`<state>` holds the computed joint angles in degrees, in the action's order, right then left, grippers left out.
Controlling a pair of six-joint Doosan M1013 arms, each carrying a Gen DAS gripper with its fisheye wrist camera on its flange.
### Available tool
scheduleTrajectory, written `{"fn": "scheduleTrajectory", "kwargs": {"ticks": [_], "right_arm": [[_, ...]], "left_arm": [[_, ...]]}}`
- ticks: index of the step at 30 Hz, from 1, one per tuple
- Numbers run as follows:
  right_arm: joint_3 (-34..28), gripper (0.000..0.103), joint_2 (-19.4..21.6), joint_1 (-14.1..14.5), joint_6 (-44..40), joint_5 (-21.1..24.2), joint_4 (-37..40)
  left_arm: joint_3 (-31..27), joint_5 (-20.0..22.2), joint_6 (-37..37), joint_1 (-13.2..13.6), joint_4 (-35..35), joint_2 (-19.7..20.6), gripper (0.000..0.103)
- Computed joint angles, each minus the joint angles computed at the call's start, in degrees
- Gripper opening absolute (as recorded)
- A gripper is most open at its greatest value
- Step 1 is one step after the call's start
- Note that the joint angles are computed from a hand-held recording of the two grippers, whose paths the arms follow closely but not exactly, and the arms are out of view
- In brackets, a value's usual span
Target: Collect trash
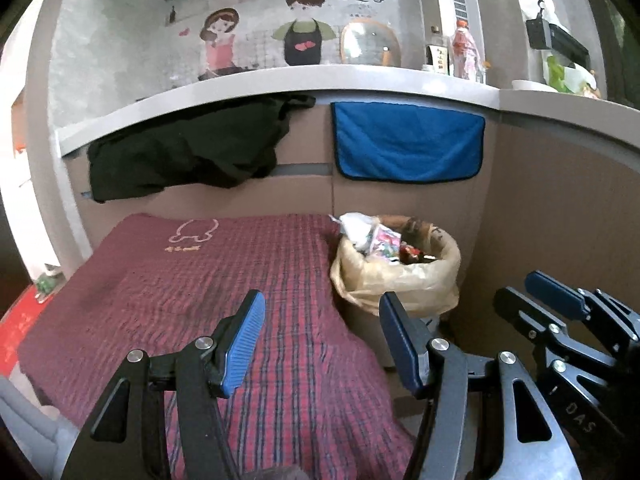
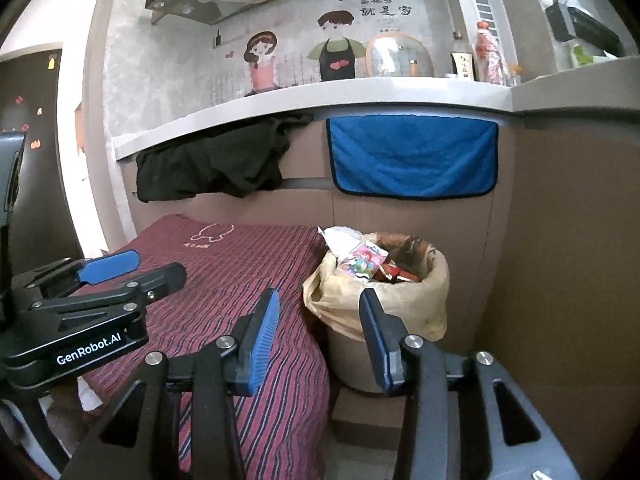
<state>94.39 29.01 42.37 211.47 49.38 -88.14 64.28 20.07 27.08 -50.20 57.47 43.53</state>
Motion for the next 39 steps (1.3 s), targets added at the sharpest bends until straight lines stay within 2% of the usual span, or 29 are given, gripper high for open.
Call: {"fn": "scheduleTrajectory", "kwargs": {"ticks": [4,8,14,24,39], "right_arm": [[0.21,0.039,0.48,1.13,1.21,2.06,0.42],[-0.05,0.039,0.78,1.55,0.26,3.10,1.18],[0.35,0.039,0.66,2.03,1.32,5.02,0.63],[0.23,0.039,0.85,2.39,1.81,6.00,0.17],[0.15,0.039,0.90,2.40,1.70,5.85,0.35]], "left_arm": [[2.99,1.42,-12.94,-0.53,12.35,-1.46,0.060],[4.58,0.95,-21.24,-0.88,20.96,-2.25,0.060],[4.19,1.11,-15.70,-1.17,16.72,-2.08,0.060],[4.83,1.86,-19.84,-1.22,19.97,-2.44,0.060],[4.57,2.29,-19.42,-1.14,19.18,-2.30,0.060]]}}
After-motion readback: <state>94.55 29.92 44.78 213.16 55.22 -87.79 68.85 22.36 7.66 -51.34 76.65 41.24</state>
